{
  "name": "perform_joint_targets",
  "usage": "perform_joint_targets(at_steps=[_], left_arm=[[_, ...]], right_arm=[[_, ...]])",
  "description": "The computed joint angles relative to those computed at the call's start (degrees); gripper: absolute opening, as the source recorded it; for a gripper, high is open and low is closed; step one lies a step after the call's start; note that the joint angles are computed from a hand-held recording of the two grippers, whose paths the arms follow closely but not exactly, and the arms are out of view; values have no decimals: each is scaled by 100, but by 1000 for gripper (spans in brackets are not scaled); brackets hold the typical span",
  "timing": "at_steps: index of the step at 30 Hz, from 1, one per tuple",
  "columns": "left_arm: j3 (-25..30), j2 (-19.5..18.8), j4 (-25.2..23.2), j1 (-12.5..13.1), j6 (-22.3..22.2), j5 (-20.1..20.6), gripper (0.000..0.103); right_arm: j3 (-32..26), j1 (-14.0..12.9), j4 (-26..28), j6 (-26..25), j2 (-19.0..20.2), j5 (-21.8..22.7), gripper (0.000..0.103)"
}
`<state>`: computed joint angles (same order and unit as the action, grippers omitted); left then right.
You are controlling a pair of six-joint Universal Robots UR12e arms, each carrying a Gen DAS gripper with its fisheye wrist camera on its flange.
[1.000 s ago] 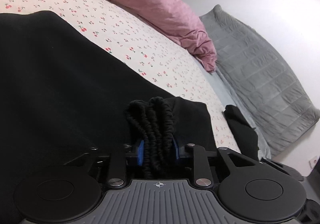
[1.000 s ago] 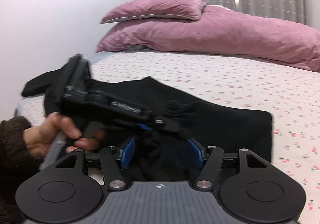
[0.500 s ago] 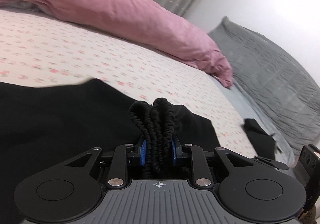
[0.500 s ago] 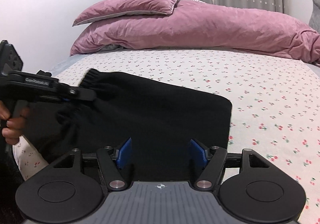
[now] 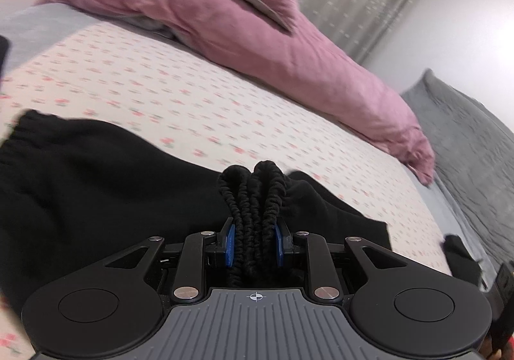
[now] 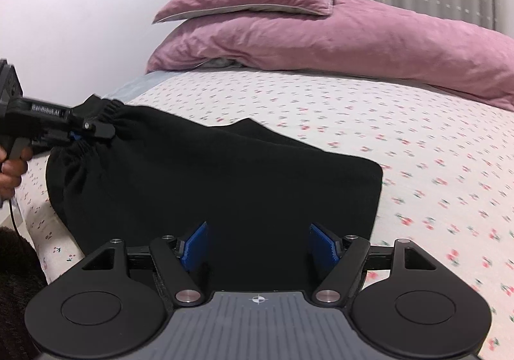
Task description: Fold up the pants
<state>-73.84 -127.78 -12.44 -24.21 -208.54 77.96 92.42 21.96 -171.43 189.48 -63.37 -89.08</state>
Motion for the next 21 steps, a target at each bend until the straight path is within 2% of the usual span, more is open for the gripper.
perform_joint_targets(at_steps=[7, 12, 14, 18, 21], left_arm=[[-170, 109, -53, 157, -19, 359, 21], [-322, 159, 2, 255, -66, 370, 22], [-322, 120, -107, 278, -63, 414, 24], [-366, 65, -9, 305, -121, 405, 27], [-366, 98, -1, 269, 51, 484, 32]], right_arm=[[-301, 101, 60, -295, 232, 162, 72], [-415, 113, 136, -353, 319, 218, 73], [-449, 110, 161, -338, 349, 237, 74], [-472, 122, 233, -345, 382, 185, 77], [-485, 147, 256, -390, 392, 109, 77]])
